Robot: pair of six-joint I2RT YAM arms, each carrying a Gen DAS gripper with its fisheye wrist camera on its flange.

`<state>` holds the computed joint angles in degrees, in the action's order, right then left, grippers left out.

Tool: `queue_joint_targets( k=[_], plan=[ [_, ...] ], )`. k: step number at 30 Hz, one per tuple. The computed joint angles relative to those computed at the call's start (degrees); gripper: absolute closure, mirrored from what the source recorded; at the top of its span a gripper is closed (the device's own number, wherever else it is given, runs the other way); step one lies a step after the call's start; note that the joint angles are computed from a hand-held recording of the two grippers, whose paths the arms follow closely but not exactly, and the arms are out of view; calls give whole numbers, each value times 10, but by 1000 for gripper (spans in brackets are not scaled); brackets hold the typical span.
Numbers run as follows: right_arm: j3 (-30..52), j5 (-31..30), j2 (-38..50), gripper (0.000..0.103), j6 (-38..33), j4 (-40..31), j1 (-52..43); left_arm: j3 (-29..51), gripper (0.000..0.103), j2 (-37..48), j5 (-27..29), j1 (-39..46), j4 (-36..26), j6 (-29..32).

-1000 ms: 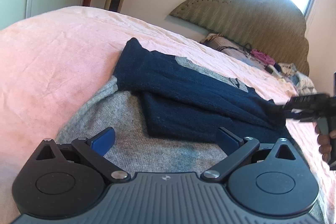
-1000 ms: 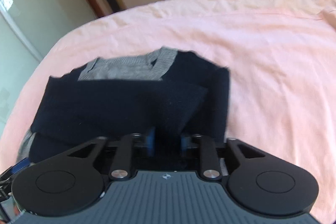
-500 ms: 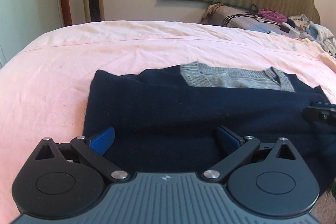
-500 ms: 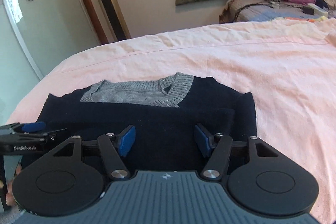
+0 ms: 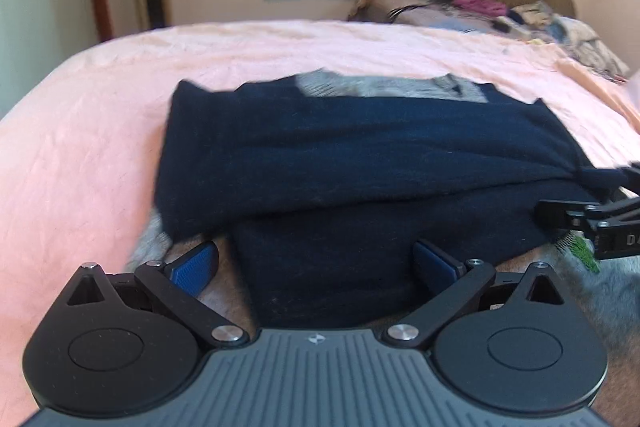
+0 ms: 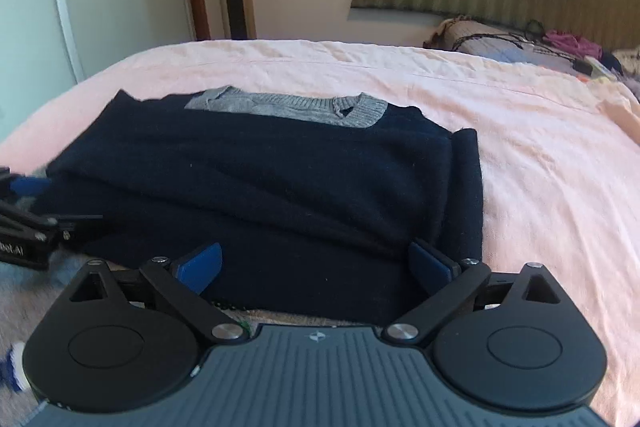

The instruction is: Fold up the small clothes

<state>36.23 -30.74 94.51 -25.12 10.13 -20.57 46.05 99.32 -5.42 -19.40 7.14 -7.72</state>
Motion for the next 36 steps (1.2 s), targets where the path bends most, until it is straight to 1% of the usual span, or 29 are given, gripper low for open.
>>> queue_joint_targets(
  k=[1,3,4,6,8,9,10,11,12,13,14,16,17,18,19,20,21,22,23,25,27,28,29,30,31,33,34,35,36],
  plan=[
    [4,19,-15,6,14,-25,4,3,0,-21,-6,-6,-39,-7],
    [-2,33,-67,18,39,-75,3,-23,0,-71,-5,-21,-71,-10],
    [-14,10,-94,17,33,-95,-9,-46,0,-97,3,-31,-73,-13],
    [-52,-40,-147,8,3,-124,-36,-91,0,-126,10,-50,-63,-15],
    [-80,-23,-161,6,-32,-135,-37,-172,0,-141,-46,-80,46,12],
    [-107,-9,-157,2,-51,-99,-37,-188,0,-154,-39,-75,54,1],
    [-130,-15,-162,0,-74,-66,-47,-185,0,-174,-44,-71,20,-16],
    [-125,-22,-166,1,-64,-81,-57,-180,0,-193,-53,-70,-18,-30],
    [-117,-12,-180,5,-50,-107,-61,-184,0,-216,-47,-66,-44,-38],
    [-114,-2,-206,9,-42,-135,-67,-200,0,-247,-26,-58,-55,-39],
    [-117,-21,-232,10,-50,-161,-86,-215,0,-264,-15,-55,-56,-35],
    [-126,-82,-259,0,-118,-222,-131,-264,0,-288,-51,-74,-12,-1],
    [-132,-83,-255,0,-150,-235,-138,-266,0,-302,-46,-68,-26,-9],
    [-152,-73,-245,0,-184,-213,-143,-265,0,-326,-50,-63,-56,-23],
    [-166,-98,-254,0,-218,-210,-169,-272,0,-357,-55,-62,-80,-38],
    [-151,-97,-261,1,-212,-245,-181,-280,0,-397,-47,-49,-107,-49],
    [-136,-102,-277,5,-214,-285,-200,-293,0,-449,-15,-20,-135,-54],
    [-117,-126,-279,5,-241,-332,-234,-305,0,-495,29,23,-163,-58],
    [-96,-160,-269,4,-288,-383,-277,-312,0,-527,69,67,-187,-59],
    [-51,-198,-235,2,-370,-463,-363,-324,0,-556,163,171,-217,-68],
    [-20,-202,-198,3,-401,-483,-411,-336,0,-569,257,262,-215,-64],
    [-4,-189,-172,3,-395,-477,-423,-334,0,-562,275,277,-211,-74],
    [11,-169,-151,8,-375,-470,-420,-330,3,-555,282,280,-209,-82],
    [28,-152,-128,17,-373,-483,-418,-324,10,-536,282,276,-199,-87],
    [51,-138,-91,21,-388,-513,-420,-322,17,-523,277,267,-189,-91],
    [54,-151,-73,22,-419,-532,-427,-315,60,-501,256,243,-179,-85],
    [54,-157,-70,25,-429,-542,-427,-310,73,-490,236,231,-180,-82],
    [62,-162,-61,47,-441,-566,-426,-304,94,-477,217,219,-180,-82],
    [78,-161,-43,86,-453,-595,-424,-306,96,-487,211,221,-192,-77]
  ],
)
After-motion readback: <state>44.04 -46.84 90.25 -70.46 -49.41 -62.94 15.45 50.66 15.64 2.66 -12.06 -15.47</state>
